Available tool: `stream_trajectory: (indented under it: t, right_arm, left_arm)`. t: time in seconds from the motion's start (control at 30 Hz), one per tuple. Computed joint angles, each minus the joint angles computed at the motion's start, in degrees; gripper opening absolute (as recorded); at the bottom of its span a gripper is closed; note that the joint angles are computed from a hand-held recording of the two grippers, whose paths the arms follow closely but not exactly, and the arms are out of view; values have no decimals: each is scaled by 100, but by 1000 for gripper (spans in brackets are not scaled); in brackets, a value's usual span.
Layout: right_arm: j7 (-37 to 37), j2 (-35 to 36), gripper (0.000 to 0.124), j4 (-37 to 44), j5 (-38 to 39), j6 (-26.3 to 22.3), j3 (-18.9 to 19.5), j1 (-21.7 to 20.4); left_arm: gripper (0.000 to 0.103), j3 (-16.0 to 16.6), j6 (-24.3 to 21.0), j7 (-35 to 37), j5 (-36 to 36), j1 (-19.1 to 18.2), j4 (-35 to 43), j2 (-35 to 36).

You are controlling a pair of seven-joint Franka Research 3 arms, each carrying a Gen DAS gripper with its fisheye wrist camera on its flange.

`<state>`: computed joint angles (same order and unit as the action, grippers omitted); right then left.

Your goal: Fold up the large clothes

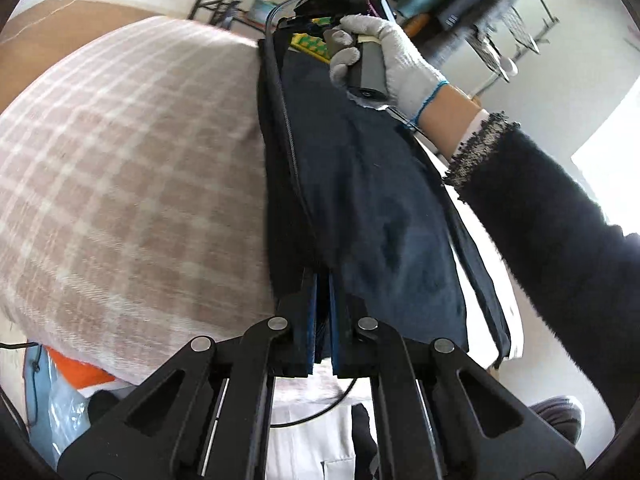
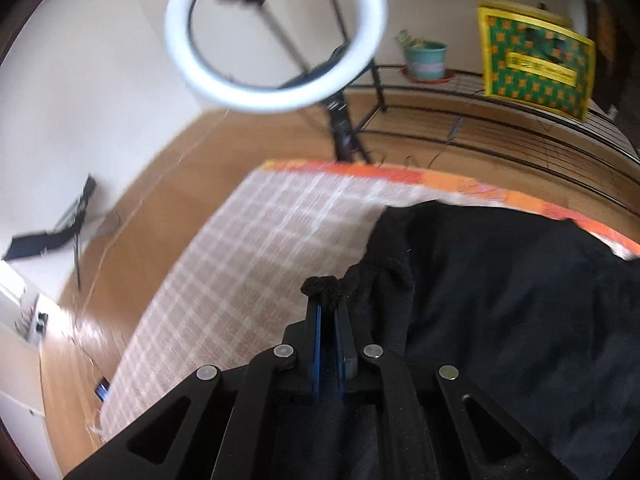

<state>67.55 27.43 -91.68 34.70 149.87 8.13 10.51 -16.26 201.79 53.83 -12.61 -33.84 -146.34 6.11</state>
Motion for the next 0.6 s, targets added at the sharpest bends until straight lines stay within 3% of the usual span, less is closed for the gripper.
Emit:
stream_trajectory:
  t: [0.07,0.17,0.3,0.6]
  right_arm:
    - [-164,-199,3,-274,251,103,30,-190]
    - [-425,-398,3,-637,666,186,27,-446]
    - [-483,-454,3,-913,788,254,-126,-569]
    - [-140,-218,3,-1046,280,351,-444,-604]
  left_arm:
    - [2,-67,-131,-117,311,115,25,-47]
    - [1,-260,-287,-809,1358,545,31,-86]
    - [1,-297,-472,-1098,1947,660,107,-43]
    - [1,-523,-734,-1700,2810,866,579,452]
